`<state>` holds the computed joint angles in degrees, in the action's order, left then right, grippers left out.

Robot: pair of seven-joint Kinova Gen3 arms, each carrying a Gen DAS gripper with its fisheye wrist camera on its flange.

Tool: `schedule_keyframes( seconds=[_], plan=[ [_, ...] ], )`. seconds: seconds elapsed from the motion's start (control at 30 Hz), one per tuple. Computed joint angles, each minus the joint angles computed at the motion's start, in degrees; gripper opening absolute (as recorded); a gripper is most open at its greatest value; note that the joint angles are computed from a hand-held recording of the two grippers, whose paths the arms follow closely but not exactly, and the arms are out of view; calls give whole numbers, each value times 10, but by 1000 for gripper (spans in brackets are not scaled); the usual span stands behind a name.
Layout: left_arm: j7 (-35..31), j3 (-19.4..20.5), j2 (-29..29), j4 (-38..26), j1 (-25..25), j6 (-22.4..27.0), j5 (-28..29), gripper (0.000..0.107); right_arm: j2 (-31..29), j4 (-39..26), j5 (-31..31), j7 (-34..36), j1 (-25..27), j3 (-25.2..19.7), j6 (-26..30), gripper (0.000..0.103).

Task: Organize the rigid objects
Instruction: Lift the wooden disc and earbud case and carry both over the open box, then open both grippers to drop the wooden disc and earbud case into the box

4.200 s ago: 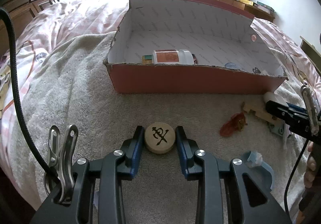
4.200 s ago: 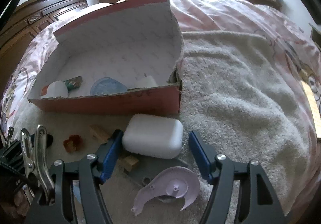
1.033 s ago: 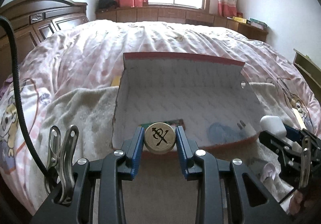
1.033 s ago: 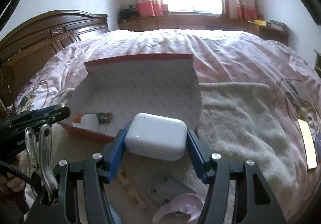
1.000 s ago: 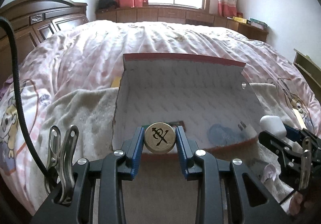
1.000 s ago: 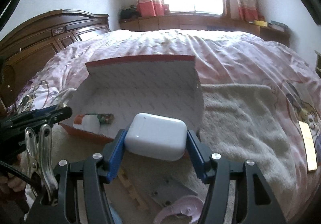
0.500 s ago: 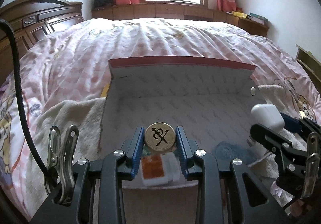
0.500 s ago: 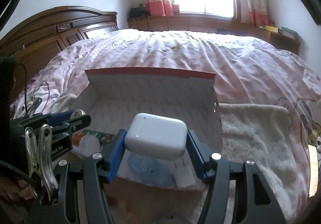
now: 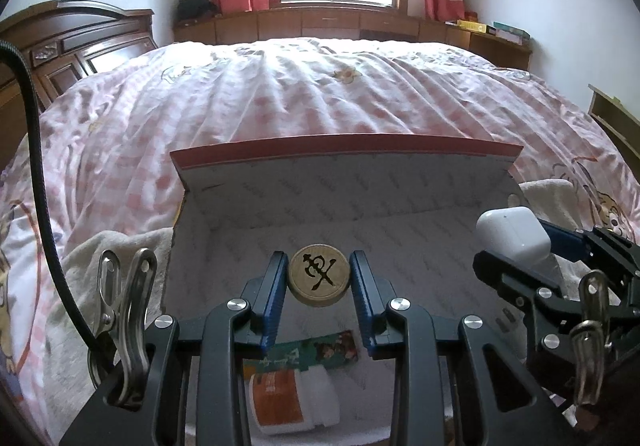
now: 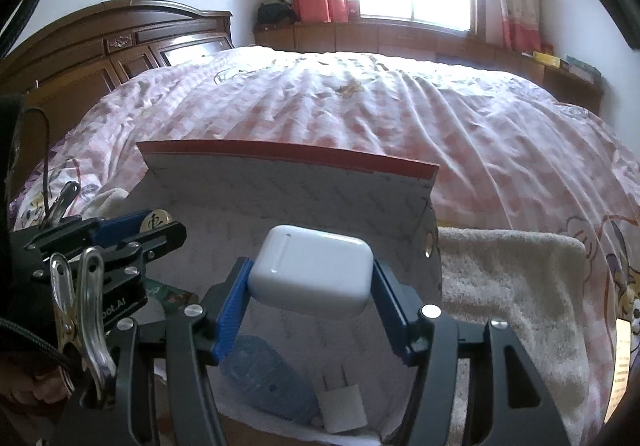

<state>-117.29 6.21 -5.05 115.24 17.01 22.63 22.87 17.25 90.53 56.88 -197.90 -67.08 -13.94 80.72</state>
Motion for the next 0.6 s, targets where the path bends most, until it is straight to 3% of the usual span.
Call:
schedule_keyframes(
  seconds=[0.6],
  plan=[
    [43, 19, 36, -14, -15, 13, -39, 32, 16, -10, -44, 46, 27, 20, -45, 63]
  ],
)
